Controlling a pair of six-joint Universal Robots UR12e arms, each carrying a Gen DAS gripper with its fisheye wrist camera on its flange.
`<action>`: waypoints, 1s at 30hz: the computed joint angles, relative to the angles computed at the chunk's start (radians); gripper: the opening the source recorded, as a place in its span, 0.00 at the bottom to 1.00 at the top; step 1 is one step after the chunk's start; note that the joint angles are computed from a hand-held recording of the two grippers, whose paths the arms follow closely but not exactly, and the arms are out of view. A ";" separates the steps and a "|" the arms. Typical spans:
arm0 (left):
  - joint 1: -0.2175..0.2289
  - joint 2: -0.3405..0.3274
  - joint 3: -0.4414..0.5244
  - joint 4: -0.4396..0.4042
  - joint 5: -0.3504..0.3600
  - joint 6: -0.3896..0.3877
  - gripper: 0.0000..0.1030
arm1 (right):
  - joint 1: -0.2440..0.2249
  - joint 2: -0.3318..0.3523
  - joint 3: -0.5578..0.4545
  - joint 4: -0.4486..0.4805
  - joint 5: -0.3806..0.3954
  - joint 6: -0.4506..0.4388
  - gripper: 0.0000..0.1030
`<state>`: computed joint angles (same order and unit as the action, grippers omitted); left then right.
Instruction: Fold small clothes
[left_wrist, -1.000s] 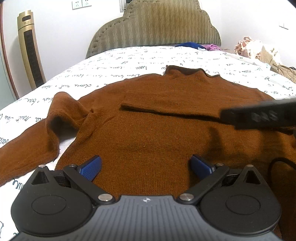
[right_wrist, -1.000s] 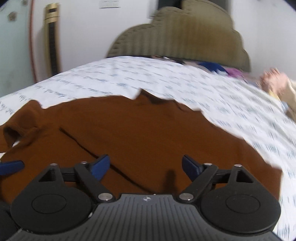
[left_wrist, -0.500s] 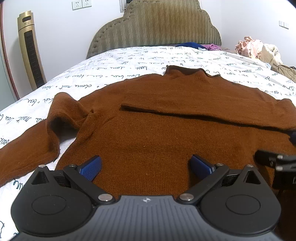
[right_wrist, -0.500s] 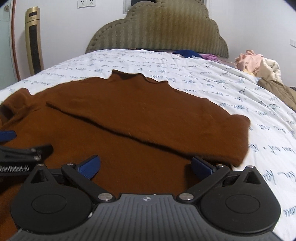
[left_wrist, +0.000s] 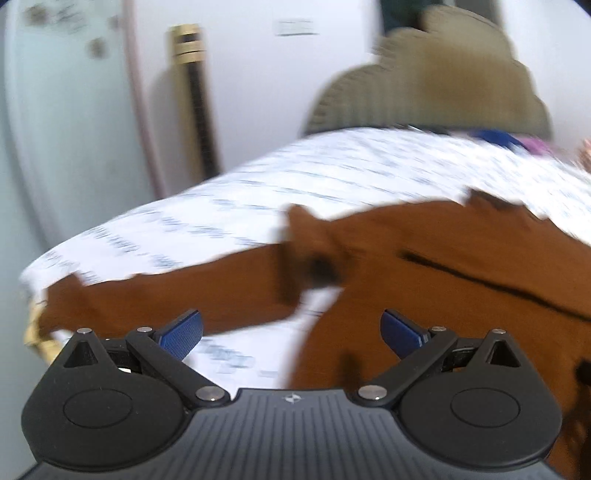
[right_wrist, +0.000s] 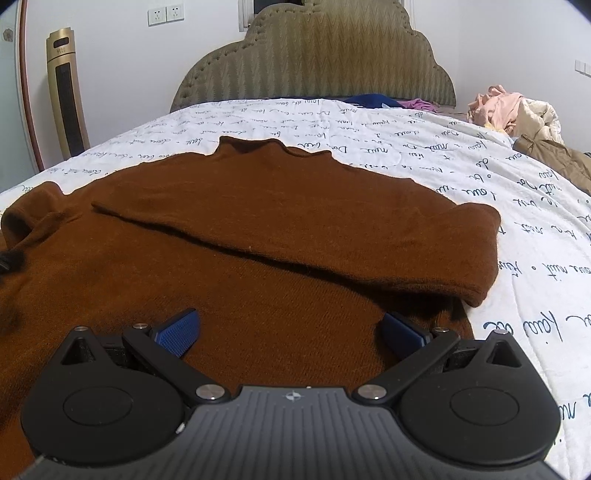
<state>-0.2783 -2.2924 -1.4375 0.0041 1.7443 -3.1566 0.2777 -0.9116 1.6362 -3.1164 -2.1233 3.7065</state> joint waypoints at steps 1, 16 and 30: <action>0.012 0.008 -0.006 -0.010 0.000 -0.028 1.00 | 0.000 0.000 0.000 -0.001 0.001 0.000 1.00; 0.223 0.006 0.000 -0.096 -0.444 -0.634 0.99 | 0.001 0.004 -0.008 0.010 -0.003 -0.001 1.00; 0.213 -0.033 0.072 -0.149 -0.183 -0.860 0.08 | 0.000 0.004 -0.006 0.011 -0.001 -0.006 1.00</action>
